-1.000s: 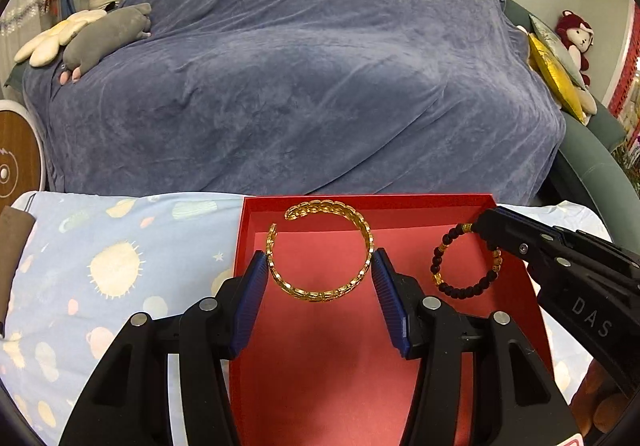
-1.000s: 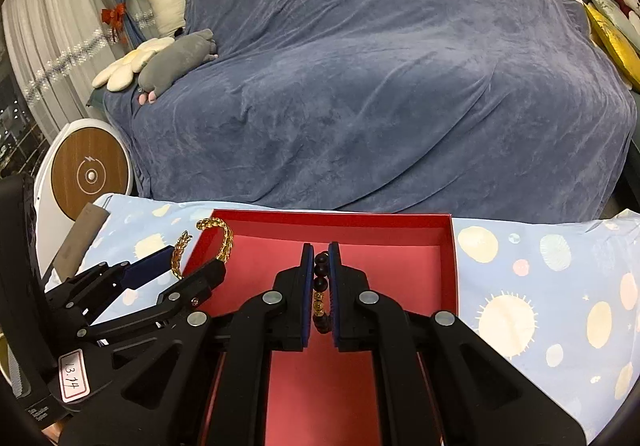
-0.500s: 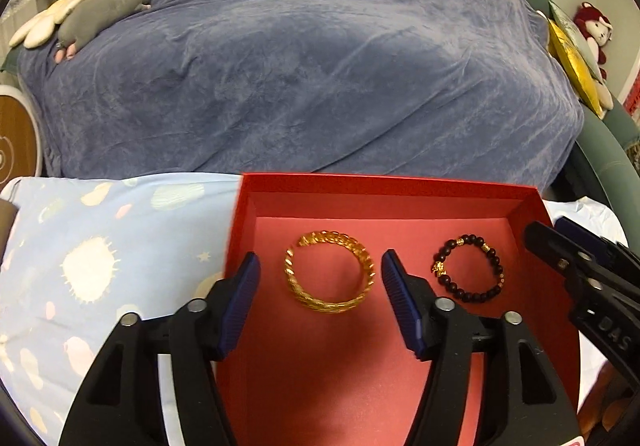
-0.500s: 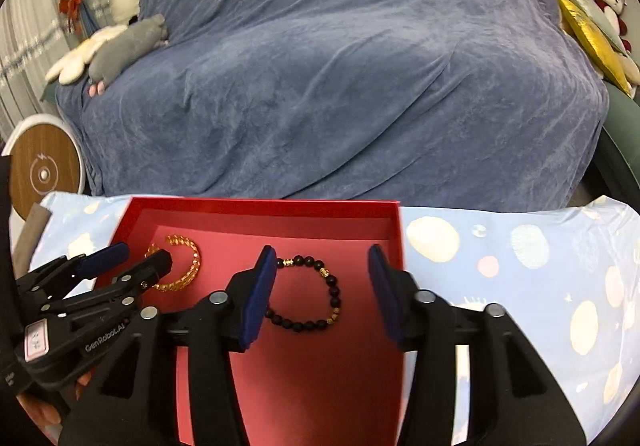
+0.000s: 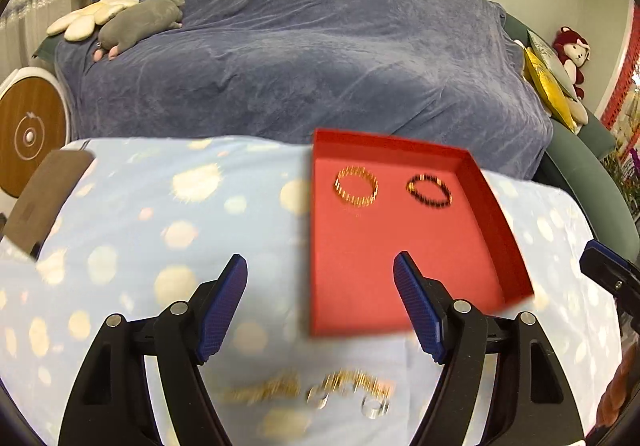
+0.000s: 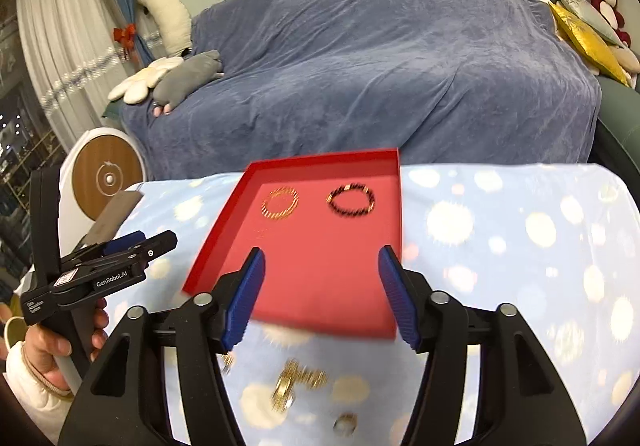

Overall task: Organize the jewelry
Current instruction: 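Withdraw both tools from the red box toward the remaining jewelry, then grasp the pearl bracelet with the left tool while the right tool reaches the gold watch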

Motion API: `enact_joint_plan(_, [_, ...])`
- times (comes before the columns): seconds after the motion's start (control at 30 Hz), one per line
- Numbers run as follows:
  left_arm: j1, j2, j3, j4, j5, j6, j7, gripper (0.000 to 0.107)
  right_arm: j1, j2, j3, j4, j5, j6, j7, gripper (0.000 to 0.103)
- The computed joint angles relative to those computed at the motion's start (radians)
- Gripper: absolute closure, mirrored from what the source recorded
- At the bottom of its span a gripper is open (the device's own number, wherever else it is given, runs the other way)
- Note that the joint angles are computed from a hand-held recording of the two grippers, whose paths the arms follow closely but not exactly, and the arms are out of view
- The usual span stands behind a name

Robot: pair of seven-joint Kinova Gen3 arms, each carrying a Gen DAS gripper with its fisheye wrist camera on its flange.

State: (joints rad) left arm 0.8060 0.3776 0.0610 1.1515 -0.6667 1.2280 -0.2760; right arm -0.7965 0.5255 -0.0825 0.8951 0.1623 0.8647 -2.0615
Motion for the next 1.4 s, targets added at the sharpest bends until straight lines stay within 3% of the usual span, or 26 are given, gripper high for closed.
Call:
enact_joint_plan(0.1, [0.057,-0.03,0.011,0.061,-0.023,0.052,0.062,0.035,-0.021,-0.069,-0.006,0.131,0.001,-0.033,-0.048,0.042])
enact_joint_plan(0.23, [0.096,-0.079,0.053,0.203,-0.044,0.02,0.147,0.035,-0.021,-0.141,-0.036,0.298,-0.018,-0.104,-0.128,0.042])
enact_joint_plan(0.33, [0.089,-0.077,0.09,0.246,-0.049,0.022,0.124,0.035,-0.022,-0.165,-0.056,0.372,-0.021,-0.129,-0.173,0.042])
enact_joint_plan(0.57, [0.068,-0.093,0.102,0.347,-0.081,-0.047,0.142,0.035,-0.036,-0.126,-0.071,0.349,-0.006,-0.088,-0.157,0.042])
enact_joint_plan(0.83, [0.006,-0.069,0.092,0.378,-0.077,-0.127,0.059,0.036,-0.065,-0.079,-0.063,0.295,0.018,-0.056,-0.131,0.042])
enact_joint_plan(1.0, [-0.02,-0.076,0.078,0.419,-0.061,-0.208,0.016,0.05,-0.065,-0.063,-0.063,0.272,0.007,-0.044,-0.113,0.042])
enact_joint_plan(1.17, [-0.026,-0.098,0.086,0.441,-0.047,-0.256,0.003,0.082,-0.07,-0.053,-0.056,0.256,0.005,-0.031,-0.11,0.042])
enact_joint_plan(1.27, [-0.013,-0.092,0.091,0.431,-0.047,-0.245,-0.001,0.093,-0.073,-0.053,-0.054,0.256,0.006,-0.031,-0.11,0.042])
enact_joint_plan(1.4, [-0.016,-0.104,0.093,0.428,-0.009,-0.266,0.017,0.097,-0.071,-0.05,-0.055,0.253,0.004,-0.027,-0.103,0.042])
